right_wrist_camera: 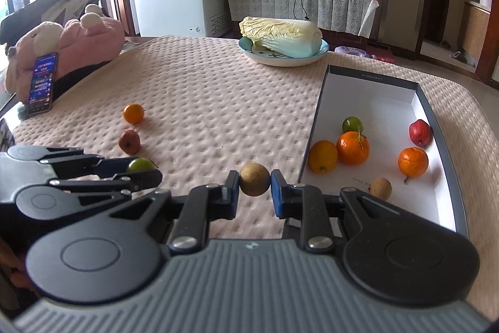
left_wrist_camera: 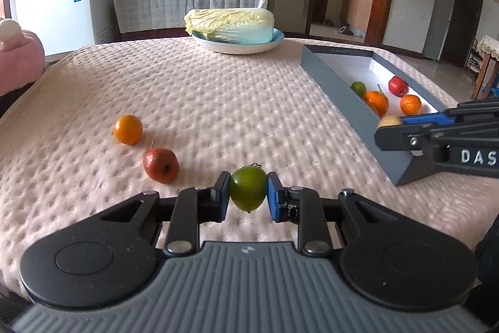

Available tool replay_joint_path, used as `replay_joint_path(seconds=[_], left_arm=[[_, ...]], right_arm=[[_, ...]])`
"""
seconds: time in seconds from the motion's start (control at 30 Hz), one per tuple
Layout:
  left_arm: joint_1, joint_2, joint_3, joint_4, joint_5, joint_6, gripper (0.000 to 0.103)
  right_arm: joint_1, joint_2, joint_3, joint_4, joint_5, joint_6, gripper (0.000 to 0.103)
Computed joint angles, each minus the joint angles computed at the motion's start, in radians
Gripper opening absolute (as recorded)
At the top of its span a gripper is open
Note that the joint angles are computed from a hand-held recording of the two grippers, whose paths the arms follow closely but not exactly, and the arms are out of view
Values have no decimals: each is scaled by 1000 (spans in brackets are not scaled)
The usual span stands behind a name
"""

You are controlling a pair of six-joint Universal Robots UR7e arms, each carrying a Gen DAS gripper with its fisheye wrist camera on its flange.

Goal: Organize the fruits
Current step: 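Carry the brown fruit with the right gripper toward the box while the left holds the green fruit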

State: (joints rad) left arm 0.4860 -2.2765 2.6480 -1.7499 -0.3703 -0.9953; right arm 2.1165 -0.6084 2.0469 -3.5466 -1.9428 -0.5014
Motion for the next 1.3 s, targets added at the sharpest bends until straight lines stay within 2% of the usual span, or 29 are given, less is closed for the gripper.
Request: replay_joint_path(seconds=[0.33, 0.57, 0.8, 1.0, 1.17, 1.3], left_arm=[[6, 4, 1, -21, -5, 17, 29], [21, 19, 8, -86, -9, 64, 29], [6, 45, 10, -143, -19, 106, 29], [-16, 93, -2, -305, -11, 238, 29], [22, 189, -9, -569, -5, 453, 29], [72, 255, -8, -698, -27, 503, 29]], right_arm=[[6, 8, -5, 0, 27, -27, 25], [5, 7, -6, -14, 33, -24, 25], [1, -6, 2, -25, 53, -28, 25], [-9, -22, 6, -59, 79, -19, 25], [-19, -35, 12, -77, 85, -14, 25], [-23, -38, 15, -85, 77, -16, 25]])
